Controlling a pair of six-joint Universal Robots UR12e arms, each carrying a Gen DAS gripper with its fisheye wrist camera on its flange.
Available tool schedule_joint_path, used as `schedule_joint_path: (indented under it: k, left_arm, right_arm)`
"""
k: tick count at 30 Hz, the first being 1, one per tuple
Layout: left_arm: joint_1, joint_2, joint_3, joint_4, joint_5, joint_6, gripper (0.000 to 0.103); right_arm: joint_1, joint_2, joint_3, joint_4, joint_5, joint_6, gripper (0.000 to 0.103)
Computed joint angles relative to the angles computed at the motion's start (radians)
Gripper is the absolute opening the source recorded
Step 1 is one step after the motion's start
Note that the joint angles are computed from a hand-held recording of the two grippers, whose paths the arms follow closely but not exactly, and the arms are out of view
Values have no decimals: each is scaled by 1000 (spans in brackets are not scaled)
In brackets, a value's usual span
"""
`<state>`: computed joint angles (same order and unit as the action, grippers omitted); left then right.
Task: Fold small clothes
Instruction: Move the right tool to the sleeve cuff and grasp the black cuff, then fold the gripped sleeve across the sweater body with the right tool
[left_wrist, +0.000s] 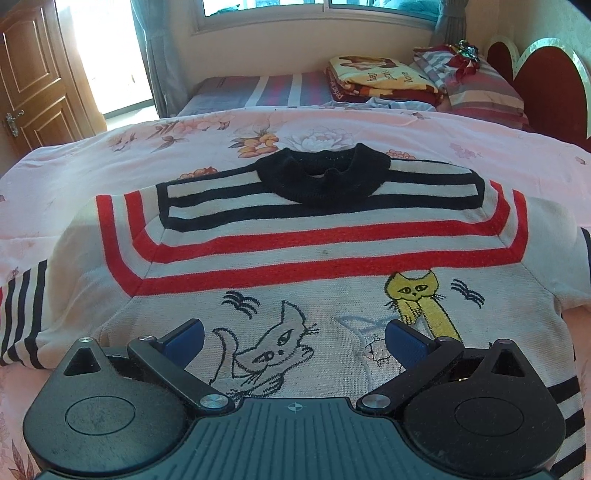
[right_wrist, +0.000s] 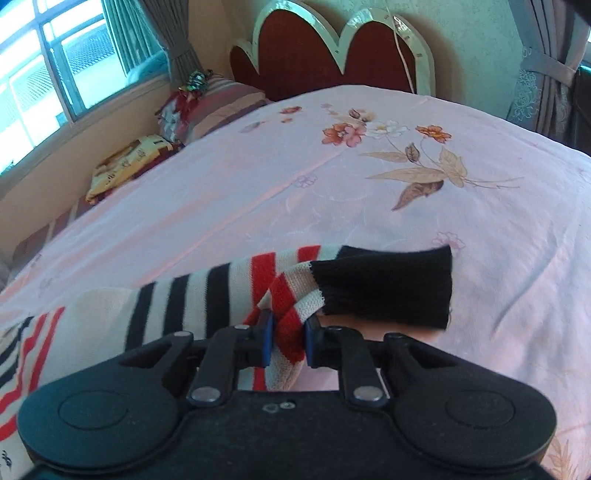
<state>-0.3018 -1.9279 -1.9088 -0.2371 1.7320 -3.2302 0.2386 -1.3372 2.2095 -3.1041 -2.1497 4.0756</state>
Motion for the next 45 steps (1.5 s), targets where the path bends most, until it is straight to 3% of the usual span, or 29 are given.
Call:
schedule_joint_path:
  k: [4,9,13,16,18,20,24,26,27,32,36,38,40,42,45]
  left_arm:
    - [28,15,-15,18,-52,-46,103]
    - [61,39,-35,55,-45,-65,103]
    - [94,55,-46,46,-63,-67,103]
    - [113,51,-48,41,-74,-58,103]
    - [132,47,-52,48,-132,-51,103]
    - [146,41,-52,43,-188,-51,103]
    - [172,23,-57,57,-358,-97,103]
    - [167,4,-50,75,-409,-94,103]
    - [158,-7,-42,72,-417,-75,103]
    - [110,-55,5,65,-448,-32,103]
    - [62,-98,51,76,-364,-12,103]
    - [56,-115,52,120,-350,-22,102]
    - [70,-124,41,180,-392,-55,60]
    - [87,-128,31,218,-416,-105,49]
    - [99,-131,19,259,-427,-115,25]
  right_arm:
    - [28,26,-29,-174,32,-157,13]
    - [105,101,-163,-298,169,-408,13]
    - [162,179,-281,-261,329,-499,13]
    - [190,232,-355,-159,451,-524,15]
    - [208,259,-398,-66,492,-553,30]
    - [226,268,-413,-18,488,-571,39]
    - [231,223,-354,-76,456,-535,45]
    - [239,196,-325,-90,366,-552,56]
    - [244,185,-312,-88,310,-560,62]
    - [246,136,-241,-19,135,-522,62]
    - [234,115,-198,26,99,-436,62]
    - [228,110,-186,33,102,-407,62]
    - [224,112,-182,38,103,-390,62]
    - [219,116,-180,34,104,-382,62]
    - [213,123,-181,31,115,-375,62]
